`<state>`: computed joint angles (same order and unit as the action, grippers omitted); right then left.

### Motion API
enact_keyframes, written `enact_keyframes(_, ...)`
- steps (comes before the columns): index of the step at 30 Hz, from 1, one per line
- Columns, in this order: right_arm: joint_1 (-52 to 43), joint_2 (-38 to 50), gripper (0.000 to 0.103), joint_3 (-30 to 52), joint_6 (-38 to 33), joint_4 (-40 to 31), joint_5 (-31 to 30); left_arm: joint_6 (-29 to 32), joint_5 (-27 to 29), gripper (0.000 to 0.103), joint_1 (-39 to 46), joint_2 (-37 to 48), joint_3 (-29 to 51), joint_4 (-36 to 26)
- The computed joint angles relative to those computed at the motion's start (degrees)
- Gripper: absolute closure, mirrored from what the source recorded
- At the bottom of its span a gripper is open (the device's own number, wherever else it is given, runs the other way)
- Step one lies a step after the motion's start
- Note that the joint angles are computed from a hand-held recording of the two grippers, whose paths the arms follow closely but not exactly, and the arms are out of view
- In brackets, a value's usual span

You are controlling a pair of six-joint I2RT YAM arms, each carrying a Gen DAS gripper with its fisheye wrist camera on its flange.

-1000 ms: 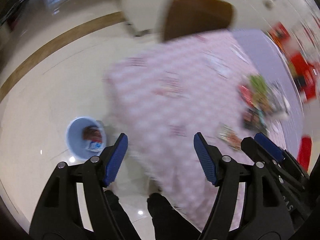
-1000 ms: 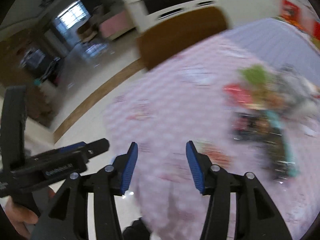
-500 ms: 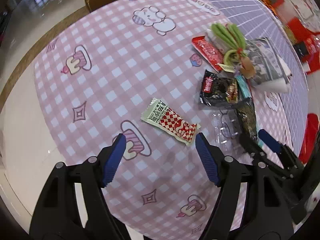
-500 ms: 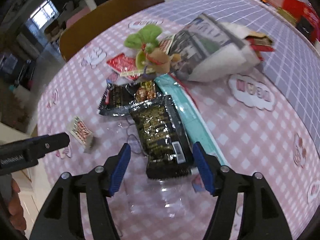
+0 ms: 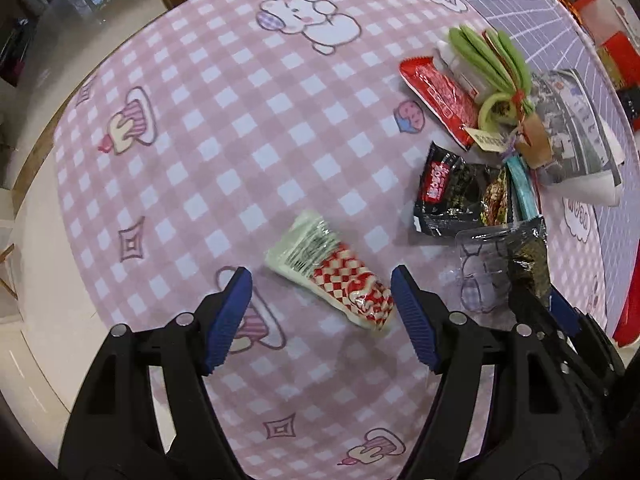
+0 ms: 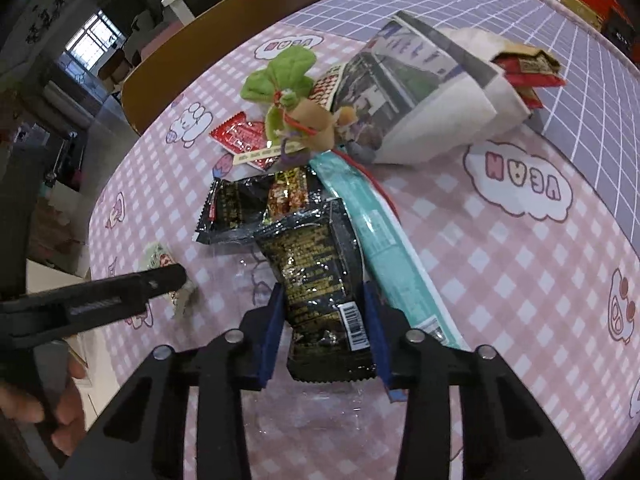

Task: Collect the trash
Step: 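Grasp the dark snack packet with the right gripper while the left grasps the red-and-white wrapper, then carry the snack packet and wrapper with both grippers over the blue bin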

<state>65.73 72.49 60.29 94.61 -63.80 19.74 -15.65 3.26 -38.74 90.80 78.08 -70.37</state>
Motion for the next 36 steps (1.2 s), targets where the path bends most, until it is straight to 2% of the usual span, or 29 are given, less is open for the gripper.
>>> enact_keyframes(3, 0.6, -0.7, 0.066, 0.0, 1.3, -0.6, 0.5, -0.1, -1.4, 0.033, -1.4, 1.5, 0.7, -0.7)
enact_keyframes(8, 1.0, -1.1, 0.067, 0.5, 2.9, -1.6, 1.2, 0.9, -4.7, 0.043, -3.6, 0.9, -0.6, -0.2)
enact_keyframes(9, 1.3, -1.0, 0.067, 0.7, 3.4, -1.7, 1.3, 0.9, -4.7, 0.047, -3.9, 1.0, -0.5, 0.0)
enact_keyframes(11, 2.2, -0.8, 0.068, 1.7, 4.7, -2.7, 1.7, 2.2, -4.9, 0.076, -3.6, 0.0, -1.0, 0.8)
enact_keyframes(14, 3.5, -0.2, 0.068, 3.9, 6.3, -4.6, 2.6, 4.2, -2.5, 0.081, -1.4, -0.9, -1.3, 0.5)
enact_keyframes(22, 5.2, 2.8, 0.071, 10.7, 8.0, -7.6, 4.0, 13.4, 7.1, 0.083, 9.7, -5.0, -0.6, -1.6)
enact_keyframes(27, 4.4, 8.9, 0.074, 17.9, 6.1, -7.8, 4.3, 21.2, 11.7, 0.083, 18.8, -6.1, 2.1, -5.2)
enact_keyframes(33, 1.5, 22.3, 0.075, 34.7, -1.6, -7.3, 4.4, 32.2, 17.4, 0.083, 33.8, -4.8, 7.4, -11.5)
enact_keyframes(36, 0.1, 32.5, 0.075, 48.4, -6.6, -8.0, 3.7, 39.8, 19.1, 0.083, 44.0, -2.7, 11.5, -15.8)
